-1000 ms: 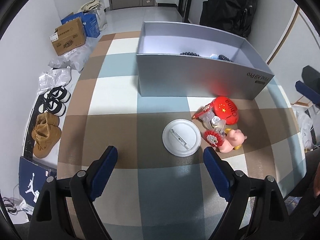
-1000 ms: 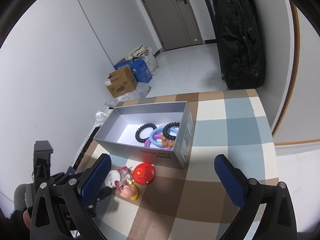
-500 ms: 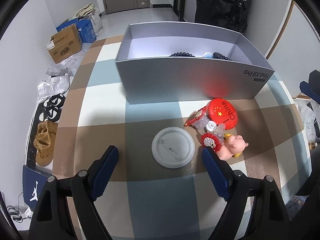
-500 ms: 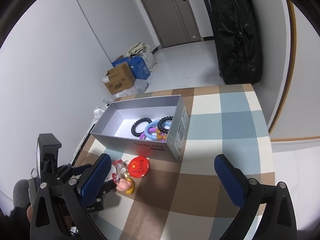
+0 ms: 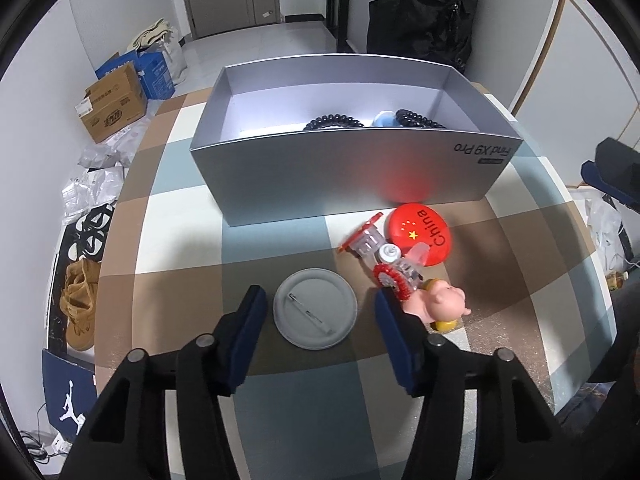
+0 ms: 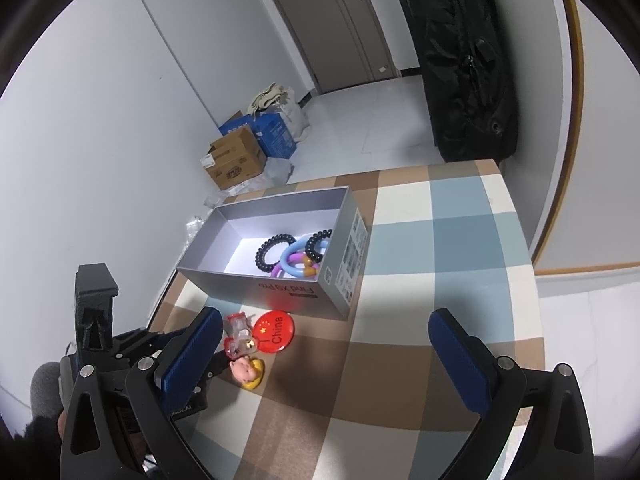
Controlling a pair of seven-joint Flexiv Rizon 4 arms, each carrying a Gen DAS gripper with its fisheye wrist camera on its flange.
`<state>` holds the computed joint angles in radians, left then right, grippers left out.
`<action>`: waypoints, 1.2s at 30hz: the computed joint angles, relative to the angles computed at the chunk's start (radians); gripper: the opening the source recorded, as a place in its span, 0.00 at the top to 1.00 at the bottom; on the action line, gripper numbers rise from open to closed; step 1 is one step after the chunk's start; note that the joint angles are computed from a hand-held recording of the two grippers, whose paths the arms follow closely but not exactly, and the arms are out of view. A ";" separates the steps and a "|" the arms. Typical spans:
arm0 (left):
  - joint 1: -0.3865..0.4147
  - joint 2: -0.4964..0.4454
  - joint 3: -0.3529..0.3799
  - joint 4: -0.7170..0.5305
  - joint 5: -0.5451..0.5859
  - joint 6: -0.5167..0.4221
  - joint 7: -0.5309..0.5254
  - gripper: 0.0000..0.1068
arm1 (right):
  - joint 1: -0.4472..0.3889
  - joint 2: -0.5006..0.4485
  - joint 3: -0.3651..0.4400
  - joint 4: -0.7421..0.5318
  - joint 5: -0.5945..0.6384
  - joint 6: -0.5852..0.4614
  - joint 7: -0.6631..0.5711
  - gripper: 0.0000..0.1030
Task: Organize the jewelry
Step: 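Move the left gripper to the white round badge while the right gripper reaches the red China badge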
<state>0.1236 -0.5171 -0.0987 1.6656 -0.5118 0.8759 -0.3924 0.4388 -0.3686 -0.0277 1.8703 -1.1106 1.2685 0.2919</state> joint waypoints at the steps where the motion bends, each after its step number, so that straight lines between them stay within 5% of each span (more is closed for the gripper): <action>1: 0.001 0.001 -0.001 -0.001 0.000 -0.004 0.004 0.62 | 0.000 -0.001 0.001 -0.001 0.002 -0.002 -0.003 0.00; 13: 0.004 -0.009 0.017 -0.053 0.014 -0.120 -0.049 0.65 | 0.007 -0.012 0.015 -0.004 0.068 -0.032 -0.061 0.00; 23: 0.029 -0.019 0.019 -0.104 -0.039 -0.215 -0.137 0.65 | 0.031 -0.066 0.073 -0.079 0.294 -0.183 -0.321 0.01; 30: 0.046 -0.036 0.008 -0.141 -0.082 -0.254 -0.192 0.65 | 0.065 -0.131 0.087 -0.175 0.422 -0.291 -0.511 0.22; 36: 0.056 -0.033 -0.002 -0.142 -0.107 -0.261 -0.161 0.65 | 0.097 -0.179 0.074 -0.242 0.471 -0.342 -0.609 0.24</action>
